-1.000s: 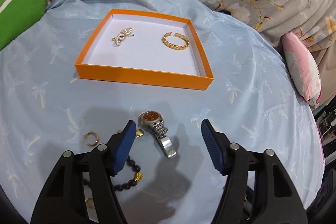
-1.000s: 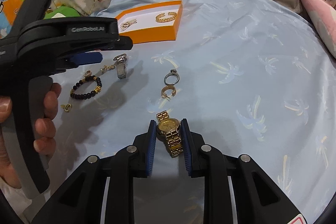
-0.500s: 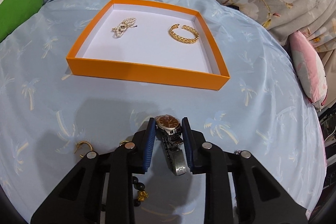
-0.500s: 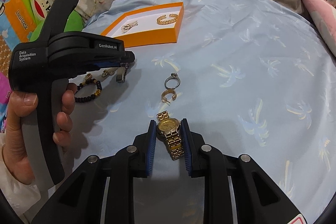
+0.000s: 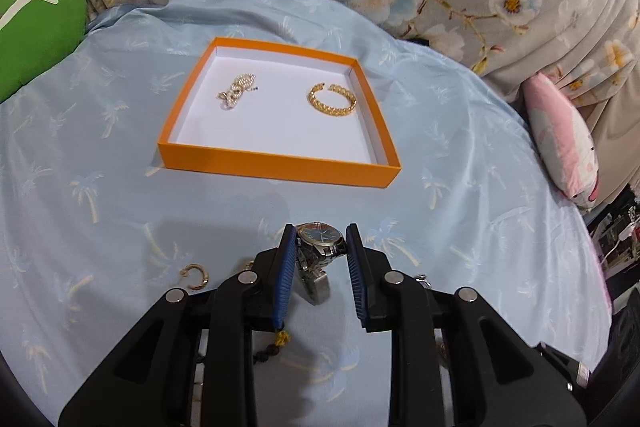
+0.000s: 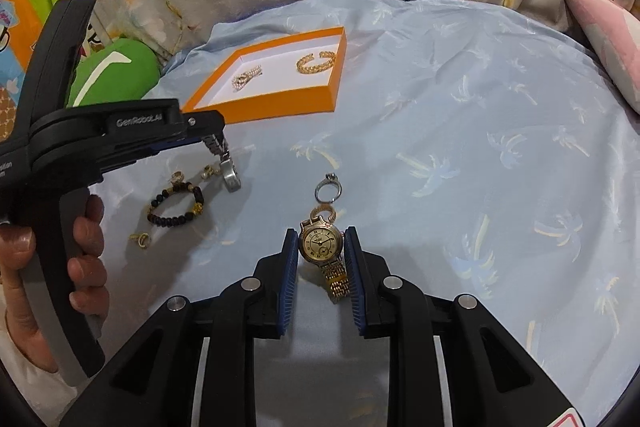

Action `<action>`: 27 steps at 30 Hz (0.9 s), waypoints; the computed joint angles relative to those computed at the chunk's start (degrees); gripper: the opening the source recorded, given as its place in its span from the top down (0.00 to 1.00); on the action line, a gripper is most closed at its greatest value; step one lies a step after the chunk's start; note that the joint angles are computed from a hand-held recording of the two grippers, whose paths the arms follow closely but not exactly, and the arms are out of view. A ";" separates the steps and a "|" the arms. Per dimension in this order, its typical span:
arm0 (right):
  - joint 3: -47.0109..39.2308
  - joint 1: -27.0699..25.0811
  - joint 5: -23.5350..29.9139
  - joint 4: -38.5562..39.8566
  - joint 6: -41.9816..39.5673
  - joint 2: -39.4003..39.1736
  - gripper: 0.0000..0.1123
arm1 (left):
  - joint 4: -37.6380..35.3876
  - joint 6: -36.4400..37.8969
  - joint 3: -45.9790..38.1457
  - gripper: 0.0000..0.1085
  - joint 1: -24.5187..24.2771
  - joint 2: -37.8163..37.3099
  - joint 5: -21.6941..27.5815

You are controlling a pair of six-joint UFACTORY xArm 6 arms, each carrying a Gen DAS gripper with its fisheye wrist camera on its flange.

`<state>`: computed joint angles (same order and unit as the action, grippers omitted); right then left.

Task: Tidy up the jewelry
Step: 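Carry both watches into the orange box and open both tools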

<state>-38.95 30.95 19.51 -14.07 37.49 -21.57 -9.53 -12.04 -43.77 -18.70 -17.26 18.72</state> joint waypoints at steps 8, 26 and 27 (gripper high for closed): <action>-8.26 -2.03 -2.23 6.04 -6.66 5.74 0.81 | -2.37 5.61 -2.63 0.78 3.98 -3.79 1.80; -41.56 -4.35 -3.67 9.79 -13.12 37.04 0.81 | -6.64 16.01 -21.17 0.79 7.62 19.20 -6.39; -42.45 -4.35 -3.17 10.22 -13.47 38.14 0.80 | -7.23 16.38 -21.61 0.79 7.57 20.16 -6.30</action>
